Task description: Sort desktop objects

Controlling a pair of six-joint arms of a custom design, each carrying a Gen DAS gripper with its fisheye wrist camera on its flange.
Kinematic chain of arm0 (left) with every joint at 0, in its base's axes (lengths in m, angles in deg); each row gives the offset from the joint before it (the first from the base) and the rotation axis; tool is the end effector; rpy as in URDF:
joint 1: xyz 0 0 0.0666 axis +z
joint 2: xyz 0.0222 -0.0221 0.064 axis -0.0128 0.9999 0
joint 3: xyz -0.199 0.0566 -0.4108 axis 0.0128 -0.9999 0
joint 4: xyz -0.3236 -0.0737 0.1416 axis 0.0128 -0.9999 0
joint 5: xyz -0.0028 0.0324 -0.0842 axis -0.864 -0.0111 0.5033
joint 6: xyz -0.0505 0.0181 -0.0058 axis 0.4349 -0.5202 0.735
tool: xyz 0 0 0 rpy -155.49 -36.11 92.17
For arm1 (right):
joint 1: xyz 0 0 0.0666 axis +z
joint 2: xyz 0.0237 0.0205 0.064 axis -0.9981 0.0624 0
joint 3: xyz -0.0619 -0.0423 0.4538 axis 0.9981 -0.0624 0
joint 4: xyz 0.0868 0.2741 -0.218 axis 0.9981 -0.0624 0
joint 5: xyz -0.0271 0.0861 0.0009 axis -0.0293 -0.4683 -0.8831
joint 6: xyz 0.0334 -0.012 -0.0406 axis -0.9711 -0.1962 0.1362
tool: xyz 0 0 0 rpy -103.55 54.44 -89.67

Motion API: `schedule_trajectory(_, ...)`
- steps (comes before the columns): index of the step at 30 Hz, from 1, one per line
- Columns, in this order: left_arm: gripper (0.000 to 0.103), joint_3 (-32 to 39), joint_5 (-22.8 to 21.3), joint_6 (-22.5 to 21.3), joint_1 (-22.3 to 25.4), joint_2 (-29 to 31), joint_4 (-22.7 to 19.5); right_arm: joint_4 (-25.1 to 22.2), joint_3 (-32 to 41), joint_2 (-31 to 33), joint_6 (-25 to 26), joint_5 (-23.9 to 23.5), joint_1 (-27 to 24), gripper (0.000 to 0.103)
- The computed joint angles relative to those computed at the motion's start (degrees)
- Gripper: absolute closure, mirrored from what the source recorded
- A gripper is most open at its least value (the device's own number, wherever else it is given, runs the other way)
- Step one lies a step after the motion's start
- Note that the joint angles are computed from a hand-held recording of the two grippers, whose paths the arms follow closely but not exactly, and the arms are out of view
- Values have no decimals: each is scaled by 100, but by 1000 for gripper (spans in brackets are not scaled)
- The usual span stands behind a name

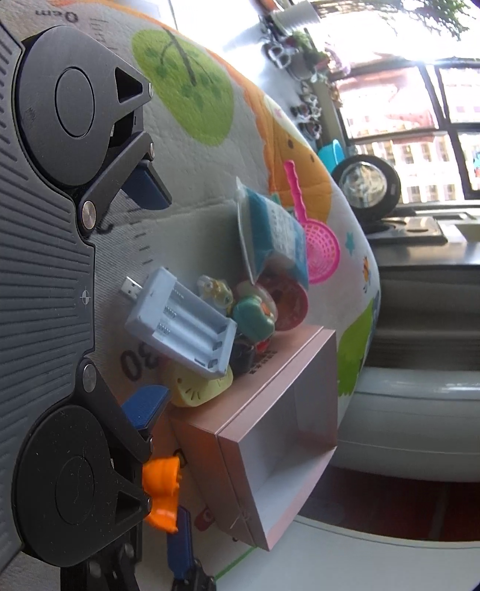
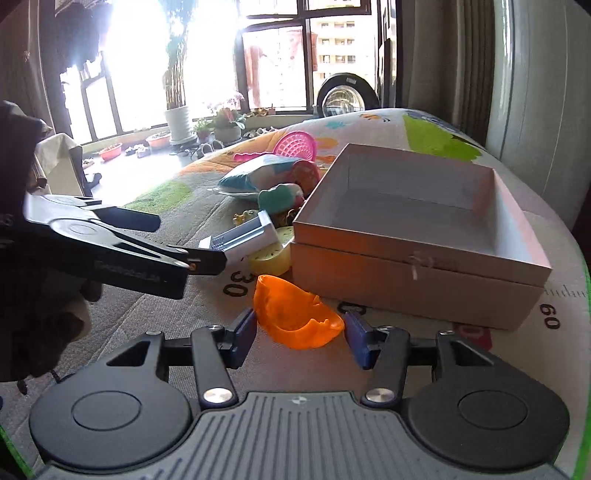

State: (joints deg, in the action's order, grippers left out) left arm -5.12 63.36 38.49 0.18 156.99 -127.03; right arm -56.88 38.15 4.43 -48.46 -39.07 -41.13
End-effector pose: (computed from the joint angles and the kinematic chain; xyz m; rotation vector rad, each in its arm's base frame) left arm 0.4642 -0.0116 0.4719 0.8669 2.1313 -0.3714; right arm 0.3161 0.2905 0.4795 0.1515 2.2673 0.0367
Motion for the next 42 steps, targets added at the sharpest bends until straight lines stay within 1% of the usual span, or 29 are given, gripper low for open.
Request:
schedule_trajectory(1, 0, -16, -62, -42, -76, 36, 33, -16, -49, -116, -32, -39, -9, 48)
schedule_trajectory(2, 0, -6, -105, -67, -136, 79, 14, -48, -85, -233, -95, 32, -9, 37)
schedule_trajectory(3, 0, 19, -123, -96, -191, 127, -51, -85, -108, -341, -133, 191, -8, 30)
schedule_trajectory(4, 0, 42, -118, -140, -228, 167, -110, -110, -138, -458, -143, 482, -17, 19)
schedule_trajectory(5, 0, 47, -90, -191, -253, 192, -139, -155, -150, -549, -139, 830, -52, 14)
schedule_trajectory(6, 0, 39, -68, -227, -271, 207, -136, -239, -142, -602, -185, 1094, -135, 13)
schedule_trajectory(8, 0, 34, -41, -244, -299, 236, -170, -366, -135, -674, -477, 1255, -456, 8)
schedule_trajectory(11, 2, 53, 62, -288, -299, 273, -294, -192, -262, -717, -999, 1035, -1099, 6)
schedule_trajectory(12, 12, 8, 96, -305, -280, 249, -230, -75, -324, -688, -1104, 860, -1308, 6)
schedule_trajectory(13, 18, -36, 149, -345, -253, 221, -148, 42, -359, -655, -1151, 677, -1468, 6)
schedule_trajectory(14, 22, -39, 209, -372, -219, 215, -144, 189, -394, -612, -1167, 472, -1606, 6)
schedule_trajectory(16, 38, -22, 298, -359, -137, 217, -158, 449, -436, -515, -1182, 69, -1777, 6)
schedule_trajectory(17, 45, -22, 306, -356, -96, 211, -134, 551, -417, -438, -1225, -84, -1803, 1)
schedule_trajectory(19, 46, -26, 341, -419, 19, 189, -172, 493, -259, -246, -1266, 174, -1686, 0)
schedule_trajectory(20, 46, -42, 346, -467, 72, 167, -189, 574, -232, -199, -1105, 141, -1656, 0)
schedule_trajectory(22, 48, -98, 351, -604, 180, 113, -240, 930, -316, -217, -791, -282, -1688, 0)
schedule_trajectory(23, 49, -106, 387, -738, 240, 84, -337, 1019, -344, -230, -716, -452, -1683, 0)
schedule_trajectory(24, 49, -79, 469, -962, 310, 65, -542, 1055, -341, -251, -624, -501, -1641, 1)
schedule_trajectory(27, 49, -3, 766, -1861, 550, -7, -1288, 997, -296, -318, -127, -27, -1247, 1)
schedule_trajectory(29, 46, -78, 835, -2271, 665, -112, -1420, 1006, -340, -406, 263, 166, -957, 0)
schedule_trajectory(30, 42, -144, 812, -2320, 687, -173, -1342, 961, -345, -454, 435, 178, -818, 0)
schedule_trajectory(31, 30, -201, 766, -2232, 668, -221, -1213, 892, -329, -460, 517, 162, -723, 0)
schedule_trajectory(32, 23, -225, 763, -2103, 640, -238, -1113, 803, -303, -451, 573, 127, -629, 0)
schedule_trajectory(33, 13, -241, 772, -1896, 585, -237, -967, 741, -283, -432, 589, 96, -546, 0)
schedule_trajectory(35, 12, -265, 646, -1553, 434, -223, -739, 647, -248, -376, 548, 35, -384, 0)
schedule_trajectory(36, 12, -230, 587, -1492, 386, -180, -753, 614, -223, -333, 545, -12, -335, 0)
schedule_trajectory(37, 12, -221, 539, -1486, 335, -156, -782, 576, -207, -286, 557, -33, -280, 0)
schedule_trajectory(39, 12, -212, 423, -1638, 290, -120, -893, 402, -150, -181, 641, 42, -132, 0)
schedule_trajectory(42, 9, -221, 378, -1781, 392, -129, -859, 207, -148, -76, 745, 216, 68, 0)
